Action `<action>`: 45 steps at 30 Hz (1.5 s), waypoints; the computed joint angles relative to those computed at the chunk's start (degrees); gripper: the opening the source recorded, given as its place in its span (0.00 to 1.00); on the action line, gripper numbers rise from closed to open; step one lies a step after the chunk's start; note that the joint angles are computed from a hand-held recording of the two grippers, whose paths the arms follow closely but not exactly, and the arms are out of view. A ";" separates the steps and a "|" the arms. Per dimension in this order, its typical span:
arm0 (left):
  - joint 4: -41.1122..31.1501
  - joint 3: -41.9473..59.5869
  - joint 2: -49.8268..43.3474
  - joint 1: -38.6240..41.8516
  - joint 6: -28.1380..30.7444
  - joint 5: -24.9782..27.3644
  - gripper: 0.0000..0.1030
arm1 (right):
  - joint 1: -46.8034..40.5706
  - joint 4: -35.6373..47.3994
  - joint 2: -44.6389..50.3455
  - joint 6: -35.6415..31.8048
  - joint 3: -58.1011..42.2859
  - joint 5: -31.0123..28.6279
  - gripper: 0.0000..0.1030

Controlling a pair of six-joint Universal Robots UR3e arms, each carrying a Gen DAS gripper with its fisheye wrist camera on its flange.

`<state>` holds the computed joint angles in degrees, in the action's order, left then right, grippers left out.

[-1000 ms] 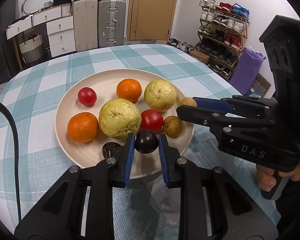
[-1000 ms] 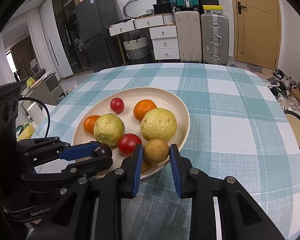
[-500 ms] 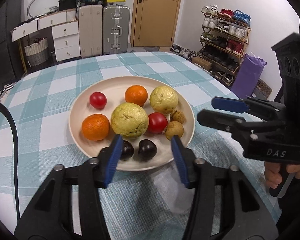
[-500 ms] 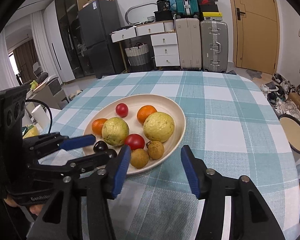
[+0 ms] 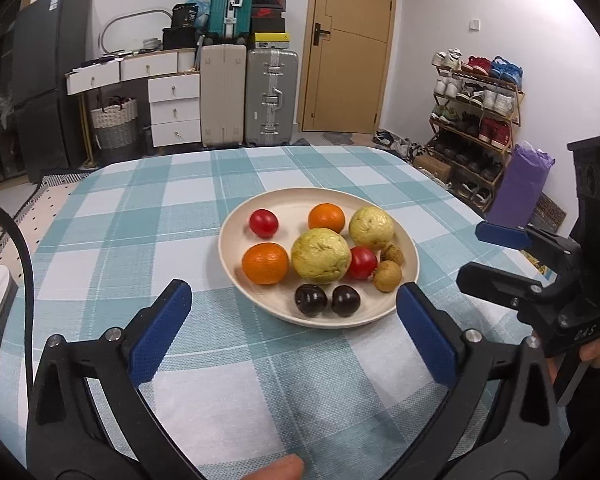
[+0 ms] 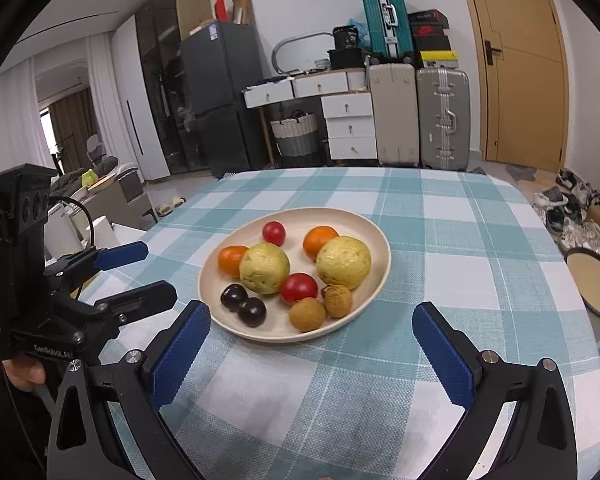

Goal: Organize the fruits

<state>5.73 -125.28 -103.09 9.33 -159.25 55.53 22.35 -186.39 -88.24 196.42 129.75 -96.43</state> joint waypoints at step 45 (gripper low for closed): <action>17.58 -7.21 -2.00 2.76 -5.43 -2.22 0.99 | 2.51 -12.25 3.28 -0.65 2.33 -4.86 1.00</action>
<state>23.31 -132.50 -105.09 12.09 -164.68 53.31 24.86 -198.64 -84.96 195.77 132.08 -101.28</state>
